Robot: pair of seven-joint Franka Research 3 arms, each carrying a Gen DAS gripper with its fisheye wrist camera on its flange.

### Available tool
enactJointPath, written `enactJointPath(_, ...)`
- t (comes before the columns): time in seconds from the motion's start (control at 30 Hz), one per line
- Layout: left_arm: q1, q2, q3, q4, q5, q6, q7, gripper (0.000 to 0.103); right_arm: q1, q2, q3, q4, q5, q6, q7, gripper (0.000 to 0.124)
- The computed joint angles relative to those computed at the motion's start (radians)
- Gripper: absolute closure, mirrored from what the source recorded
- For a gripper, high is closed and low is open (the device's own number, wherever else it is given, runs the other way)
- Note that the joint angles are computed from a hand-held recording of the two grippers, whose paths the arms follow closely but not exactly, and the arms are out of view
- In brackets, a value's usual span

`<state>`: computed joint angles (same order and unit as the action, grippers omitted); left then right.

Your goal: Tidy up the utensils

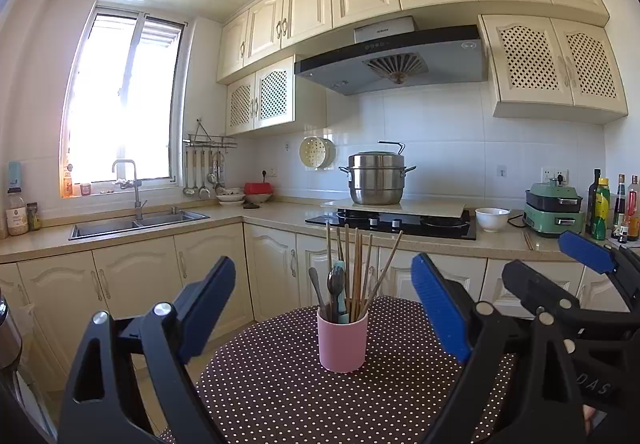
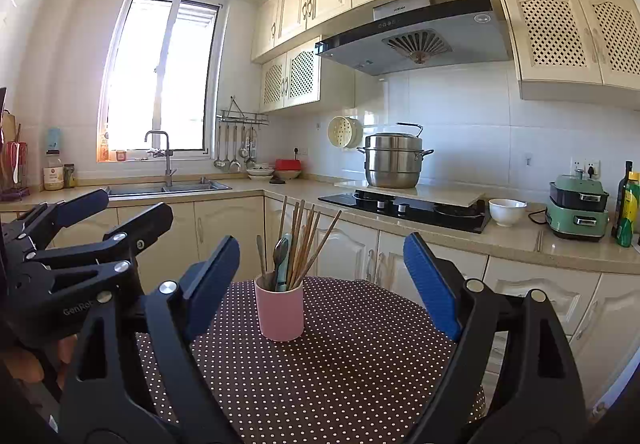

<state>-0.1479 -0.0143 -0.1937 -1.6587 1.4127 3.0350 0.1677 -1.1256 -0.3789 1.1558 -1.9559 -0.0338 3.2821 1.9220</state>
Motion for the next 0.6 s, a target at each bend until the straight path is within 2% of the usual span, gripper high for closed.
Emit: enactJointPath(0.6,0.000,0.015,0.010,0.001,-0.040,0.022,0.031,0.015,-0.007,0.019,0.010,0.008,-0.023,-0.011,0.013,0.041)
